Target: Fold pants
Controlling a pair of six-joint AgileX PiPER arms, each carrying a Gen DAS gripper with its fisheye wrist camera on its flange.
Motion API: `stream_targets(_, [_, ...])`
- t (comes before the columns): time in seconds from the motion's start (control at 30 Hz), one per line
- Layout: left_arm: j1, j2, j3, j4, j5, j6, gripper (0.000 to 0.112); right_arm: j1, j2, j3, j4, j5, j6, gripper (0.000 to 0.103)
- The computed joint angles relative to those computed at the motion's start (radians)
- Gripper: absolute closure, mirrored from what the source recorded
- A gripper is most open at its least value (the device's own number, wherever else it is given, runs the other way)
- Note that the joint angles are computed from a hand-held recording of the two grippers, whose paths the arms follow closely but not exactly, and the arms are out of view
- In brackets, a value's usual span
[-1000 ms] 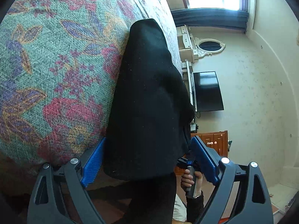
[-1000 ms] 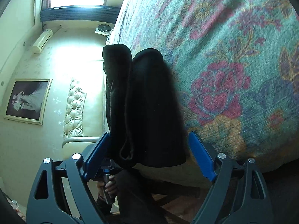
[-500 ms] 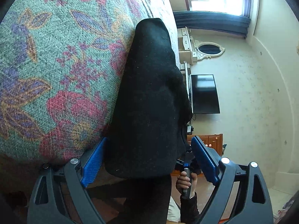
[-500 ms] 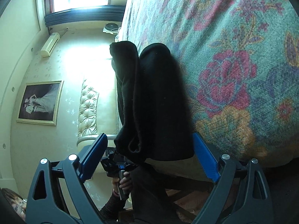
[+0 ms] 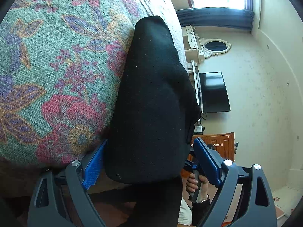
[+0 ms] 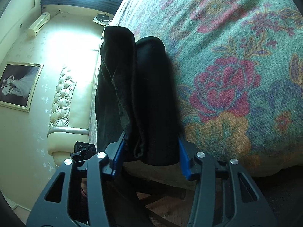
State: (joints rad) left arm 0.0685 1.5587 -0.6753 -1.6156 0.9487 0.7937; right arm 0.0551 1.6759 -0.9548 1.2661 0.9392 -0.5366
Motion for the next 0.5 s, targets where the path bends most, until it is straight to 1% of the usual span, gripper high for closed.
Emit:
stream_targets(0.03, [-0.001, -0.004, -0.004, 0.021, -0.010, -0.019, 0.029, -0.002, -0.003, 0.005, -0.001, 0.000, -0.002, 0.059])
stream_targets(0.07, [-0.001, -0.009, -0.009, 0.047, -0.020, -0.041, 0.037, -0.006, -0.005, 0.011, 0.004, 0.003, -0.010, 0.061])
stream_targets(0.1, [0.000, -0.012, -0.015, 0.081, -0.031, -0.068, 0.052, -0.013, -0.004, 0.016, 0.011, 0.008, -0.020, 0.062])
stream_targets(0.13, [0.001, -0.011, -0.021, 0.112, -0.039, -0.089, 0.058, -0.016, 0.001, 0.012, 0.014, 0.015, -0.021, 0.063])
stream_targets(0.17, [0.008, -0.006, -0.022, 0.118, -0.028, -0.088, 0.062, -0.023, -0.004, 0.018, 0.023, 0.021, -0.030, 0.064])
stream_targets(0.23, [0.009, -0.010, -0.036, 0.137, -0.027, -0.101, 0.067, -0.049, -0.012, 0.026, 0.028, 0.042, -0.055, 0.066])
stream_targets(0.3, [-0.017, -0.036, -0.061, 0.174, -0.064, -0.115, 0.074, -0.054, -0.027, 0.022, 0.031, 0.053, -0.051, 0.067])
stream_targets(0.37, [-0.050, -0.059, -0.092, 0.236, -0.105, -0.135, 0.077, -0.060, -0.033, 0.019, 0.027, 0.060, -0.050, 0.068])
stream_targets(0.43, [-0.064, -0.053, -0.103, 0.285, -0.118, -0.159, 0.077, -0.064, -0.028, 0.027, 0.026, 0.062, -0.059, 0.068])
stream_targets(0.5, [-0.072, -0.045, -0.090, 0.274, -0.121, -0.140, 0.078, -0.068, -0.022, 0.045, 0.032, 0.066, -0.074, 0.068])
